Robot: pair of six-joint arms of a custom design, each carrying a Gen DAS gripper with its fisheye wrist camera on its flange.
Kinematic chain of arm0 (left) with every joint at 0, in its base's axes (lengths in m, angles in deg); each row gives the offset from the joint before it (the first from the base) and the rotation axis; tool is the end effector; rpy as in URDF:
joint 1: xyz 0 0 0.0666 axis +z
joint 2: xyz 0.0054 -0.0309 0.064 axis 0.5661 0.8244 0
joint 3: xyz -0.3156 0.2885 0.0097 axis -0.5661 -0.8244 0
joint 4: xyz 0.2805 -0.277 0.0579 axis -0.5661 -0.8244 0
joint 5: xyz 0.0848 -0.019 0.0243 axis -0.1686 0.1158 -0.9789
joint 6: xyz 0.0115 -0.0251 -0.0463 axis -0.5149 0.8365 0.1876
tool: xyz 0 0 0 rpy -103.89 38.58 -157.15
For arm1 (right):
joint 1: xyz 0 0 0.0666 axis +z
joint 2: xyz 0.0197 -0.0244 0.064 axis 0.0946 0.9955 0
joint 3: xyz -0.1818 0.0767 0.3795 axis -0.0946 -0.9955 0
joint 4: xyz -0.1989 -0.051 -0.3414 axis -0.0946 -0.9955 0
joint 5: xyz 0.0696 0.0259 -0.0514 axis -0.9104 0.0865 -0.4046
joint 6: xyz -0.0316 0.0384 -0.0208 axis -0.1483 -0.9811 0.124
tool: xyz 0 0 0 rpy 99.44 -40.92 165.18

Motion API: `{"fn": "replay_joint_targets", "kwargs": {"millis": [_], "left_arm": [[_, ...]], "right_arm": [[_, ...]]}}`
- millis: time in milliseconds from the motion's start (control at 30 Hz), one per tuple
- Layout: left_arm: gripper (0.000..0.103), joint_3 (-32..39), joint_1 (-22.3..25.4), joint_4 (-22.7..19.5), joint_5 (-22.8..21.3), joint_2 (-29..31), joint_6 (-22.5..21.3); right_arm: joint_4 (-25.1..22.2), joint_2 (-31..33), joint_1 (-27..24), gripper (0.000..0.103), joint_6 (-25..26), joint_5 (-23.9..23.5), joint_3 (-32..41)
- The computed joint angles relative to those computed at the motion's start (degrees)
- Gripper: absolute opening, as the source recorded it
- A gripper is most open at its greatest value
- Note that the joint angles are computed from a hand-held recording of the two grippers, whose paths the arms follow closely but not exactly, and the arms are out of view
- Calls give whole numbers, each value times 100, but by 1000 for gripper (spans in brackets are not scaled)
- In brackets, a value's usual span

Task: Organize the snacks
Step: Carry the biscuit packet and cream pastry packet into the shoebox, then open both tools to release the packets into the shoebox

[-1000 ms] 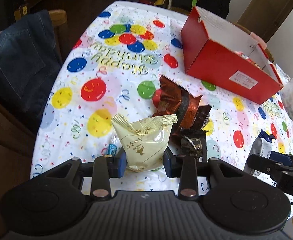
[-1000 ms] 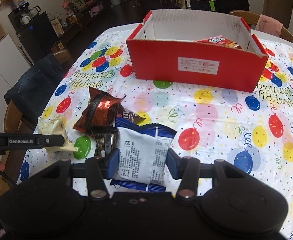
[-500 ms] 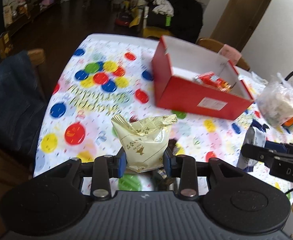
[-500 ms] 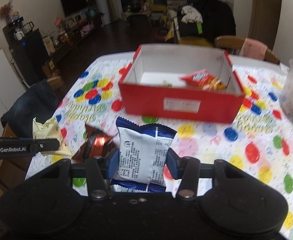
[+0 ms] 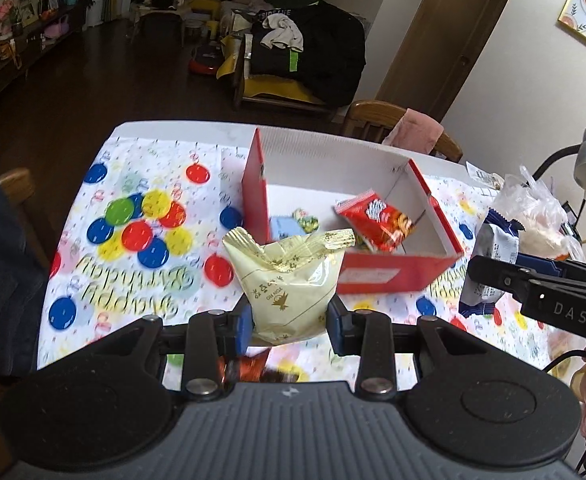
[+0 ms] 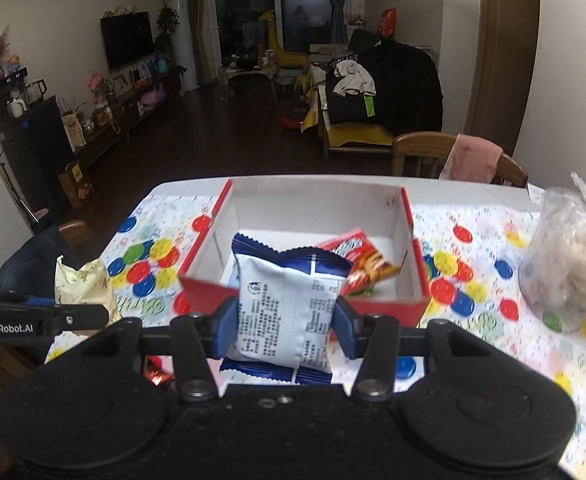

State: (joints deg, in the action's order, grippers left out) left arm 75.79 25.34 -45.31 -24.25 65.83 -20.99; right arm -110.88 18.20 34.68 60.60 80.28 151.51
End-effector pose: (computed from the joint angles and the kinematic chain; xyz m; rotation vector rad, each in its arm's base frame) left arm 0.3001 -0.0482 0.5646 -0.3358 2.3864 -0.2603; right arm 0.3676 0.2067 0.5677 -0.5164 2.3000 0.3330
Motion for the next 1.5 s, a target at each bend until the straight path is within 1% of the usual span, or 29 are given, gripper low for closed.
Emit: {"fn": "replay_joint_targets", "kwargs": {"millis": [133,267,400,567,767,800,867,933,1100,1267,1400,1500], "left_arm": [[36,335,4,-16,-16,431,-44],[36,668,-12,-60,-87,885,-85],[36,992,-16,-111,-160,1313,-124],[36,1545,38,-299,-179,1910,-139],[36,2181,39,-583,-316,2585,-102],[36,2293,29,-668,-363,2708,-125],[36,2489,-26,-819,-613,2932,-154],[36,2618,-42,-871,-691,3098,-192],[36,2954,-14,-1070,-619,3481,-200],[36,3162,-2,-1235,-635,3773,-305],[36,3225,-23,-1308,-737,3928,-434],[36,3228,-19,-1316,-741,4010,-503]], "right_arm": [[18,299,-176,49,214,-176,229],[-79,675,-335,49,481,-415,518],[-152,1018,-403,49,803,-510,779],[-419,1547,-522,49,1119,-792,1276],[-762,2081,-570,49,1505,-933,1728],[-816,2146,-564,49,1563,-942,1777],[-945,2297,-553,49,1719,-971,1917],[-1098,2469,-558,49,1856,-1055,2076],[-1565,2837,-504,49,2099,-1101,2407],[-1762,3092,-434,49,2250,-1052,2575],[-1814,3197,-352,48,2347,-956,2589],[-1892,3248,-334,43,2355,-995,2594]]}}
